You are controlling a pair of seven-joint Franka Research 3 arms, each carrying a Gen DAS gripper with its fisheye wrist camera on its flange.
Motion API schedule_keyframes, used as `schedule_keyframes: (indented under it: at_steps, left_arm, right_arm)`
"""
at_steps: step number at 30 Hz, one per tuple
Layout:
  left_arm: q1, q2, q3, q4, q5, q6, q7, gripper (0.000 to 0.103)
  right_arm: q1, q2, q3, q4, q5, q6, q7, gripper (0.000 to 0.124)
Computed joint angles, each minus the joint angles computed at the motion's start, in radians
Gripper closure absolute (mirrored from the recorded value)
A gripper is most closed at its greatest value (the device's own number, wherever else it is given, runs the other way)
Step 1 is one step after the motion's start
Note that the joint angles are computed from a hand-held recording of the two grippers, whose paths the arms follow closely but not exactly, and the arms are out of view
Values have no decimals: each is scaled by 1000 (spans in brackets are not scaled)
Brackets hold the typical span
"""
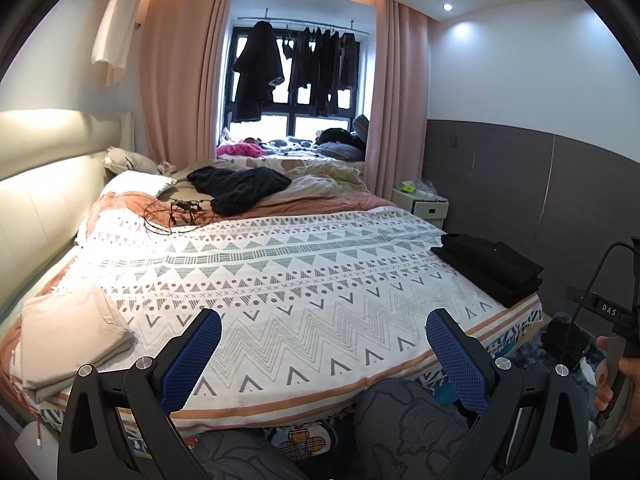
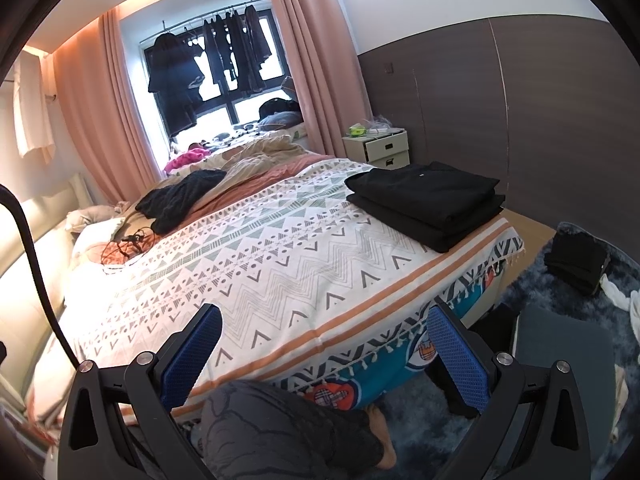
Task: Fold large clothes
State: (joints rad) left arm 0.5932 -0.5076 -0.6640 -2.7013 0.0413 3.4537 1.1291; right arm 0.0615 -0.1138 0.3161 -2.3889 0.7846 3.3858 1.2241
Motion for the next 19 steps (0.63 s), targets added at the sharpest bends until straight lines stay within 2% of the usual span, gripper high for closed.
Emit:
schedule_keyframes:
  at_steps: [3, 5, 6, 9, 11, 12, 13, 15, 18, 19]
  left_arm:
    - [-8, 0, 13, -2, 2, -1, 2, 0]
    - [-4, -3, 9, -6, -1, 3, 2, 0]
    - [-5, -4, 9, -9, -3, 7, 2, 0]
    - [-31, 1, 39, -15, 3, 13, 11, 0]
    - [-29, -3, 37, -17, -3, 12, 20, 0]
    - [-23, -5, 28, -17, -7, 13, 23, 0]
    - [-23, -6, 29, -18, -8, 13, 25, 0]
    - [-27, -6, 32, -19, -10, 14, 29, 0]
    - [-20, -6, 26, -20, -21, 21, 30, 0]
    - [-19, -6, 24, -21, -25, 23, 30, 0]
  right_arm:
    - [-27, -3, 32, 4, 21, -4, -16, 21]
    - [-17, -2, 21, 2, 12, -2, -7, 21]
    - [-39, -4, 46, 6, 32, -5, -22, 21]
    - [-36, -3, 40, 6, 20, -5, -13, 21]
    - [-45, -2, 47, 5, 18, -5, -12, 21]
    - [-84, -3, 90, 11, 43, -11, -30, 21]
    - [-99, -3, 106, 10, 46, -12, -29, 21]
    - [-183, -8, 195, 14, 66, -21, -36, 21]
    - [-255, -15, 268, 10, 46, -30, -9, 21]
    - [-257, -16, 270, 6, 34, -29, 3, 21]
